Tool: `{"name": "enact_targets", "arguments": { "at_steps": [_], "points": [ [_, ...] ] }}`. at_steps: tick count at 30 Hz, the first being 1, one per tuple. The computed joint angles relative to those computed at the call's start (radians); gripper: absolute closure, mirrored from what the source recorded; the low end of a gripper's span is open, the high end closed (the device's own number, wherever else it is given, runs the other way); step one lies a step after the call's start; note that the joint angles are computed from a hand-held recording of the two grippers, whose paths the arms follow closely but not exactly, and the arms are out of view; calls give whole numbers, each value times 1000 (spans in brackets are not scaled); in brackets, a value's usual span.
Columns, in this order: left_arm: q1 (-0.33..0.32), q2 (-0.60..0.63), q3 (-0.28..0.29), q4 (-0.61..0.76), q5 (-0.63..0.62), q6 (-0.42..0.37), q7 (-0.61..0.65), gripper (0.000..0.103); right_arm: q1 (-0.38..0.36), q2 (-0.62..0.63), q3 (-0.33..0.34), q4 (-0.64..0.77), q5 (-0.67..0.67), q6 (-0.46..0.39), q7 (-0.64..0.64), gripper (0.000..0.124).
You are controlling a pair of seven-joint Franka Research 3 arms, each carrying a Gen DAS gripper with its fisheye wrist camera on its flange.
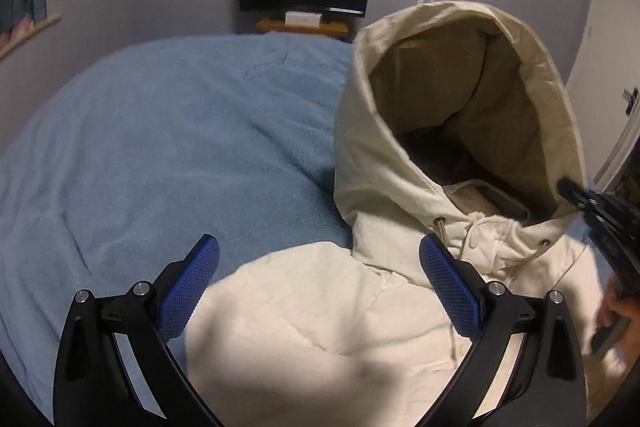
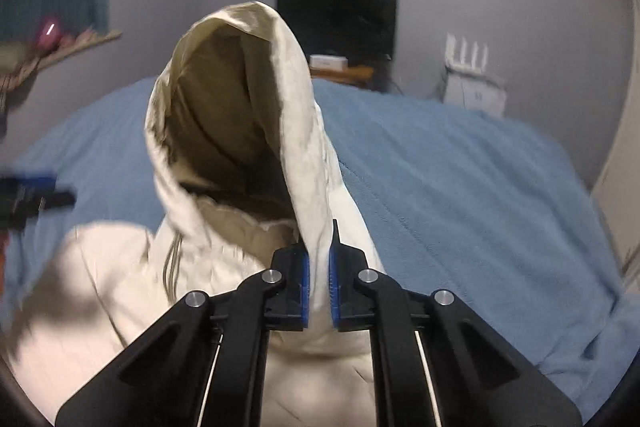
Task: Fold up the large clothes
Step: 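Grasp the hood with both tools and fold it down onto the jacket body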
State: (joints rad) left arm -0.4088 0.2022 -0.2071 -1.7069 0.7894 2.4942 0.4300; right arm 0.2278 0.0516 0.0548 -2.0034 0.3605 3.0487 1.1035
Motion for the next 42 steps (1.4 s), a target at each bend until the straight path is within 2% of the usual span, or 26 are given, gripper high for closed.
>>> {"name": "enact_targets", "arguments": {
  "at_steps": [2, 5, 7, 9, 11, 13, 14, 15, 18, 20, 24, 26, 29, 32, 34, 37, 41, 42],
  "points": [
    [-14, -17, 4, -20, 70, 0, -10, 7, -2, -53, 18, -71, 113, 34, -161, 119],
    [-29, -46, 2, -51, 185, 5, -39, 7, 53, -128, -13, -152, 359, 31, -435, 119],
    [-37, -46, -10, -50, 241, -14, -19, 7, 78, -156, -32, -196, 403, 38, -501, 119],
    [-40, -25, -23, -30, 227, -40, 44, 7, 97, -168, -47, -220, 432, 35, -523, 119],
    [-59, 13, -32, 6, 224, -99, 127, 8, 112, -171, -61, -226, 467, 37, -544, 119],
    [-71, 38, -35, 28, 202, -112, 196, 41, 125, -177, -72, -231, 508, 40, -574, 119],
    [-64, 38, -39, 23, 158, -87, 231, 78, 131, -179, -78, -230, 529, 38, -592, 119],
    [-65, 30, -37, 12, 140, -59, 222, 83, 130, -178, -77, -228, 531, 36, -592, 119],
    [-80, -19, -21, -43, 209, 7, 121, 89, 127, -189, -84, -229, 551, 20, -598, 119],
    [-81, -74, -29, -94, 238, 38, 60, 91, 133, -199, -97, -229, 596, 3, -631, 119],
    [-65, -173, -67, -189, 228, 83, 20, 94, 142, -247, -124, -242, 704, -59, -739, 119],
    [-51, -234, -88, -265, 226, 127, -41, 94, 139, -277, -126, -257, 725, -95, -780, 119],
    [-31, -252, -115, -328, 212, 151, -63, 94, 126, -329, -115, -307, 676, -133, -816, 119],
    [-24, -191, -122, -328, 133, 116, 18, 94, 91, -317, -71, -329, 536, -125, -727, 119],
    [-25, -157, -116, -315, 77, 86, 62, 93, 45, -280, -14, -343, 372, -88, -602, 119],
    [-23, -132, -99, -305, 43, 107, 82, 91, 4, -240, 26, -359, 197, -63, -454, 119],
    [-42, -115, -92, -286, 67, 74, 81, 87, 36, -211, -11, -356, 154, -66, -413, 119],
    [-50, -123, -94, -293, 78, 65, 67, 81, 46, -207, -24, -353, 162, -67, -419, 119]
  ]
}}
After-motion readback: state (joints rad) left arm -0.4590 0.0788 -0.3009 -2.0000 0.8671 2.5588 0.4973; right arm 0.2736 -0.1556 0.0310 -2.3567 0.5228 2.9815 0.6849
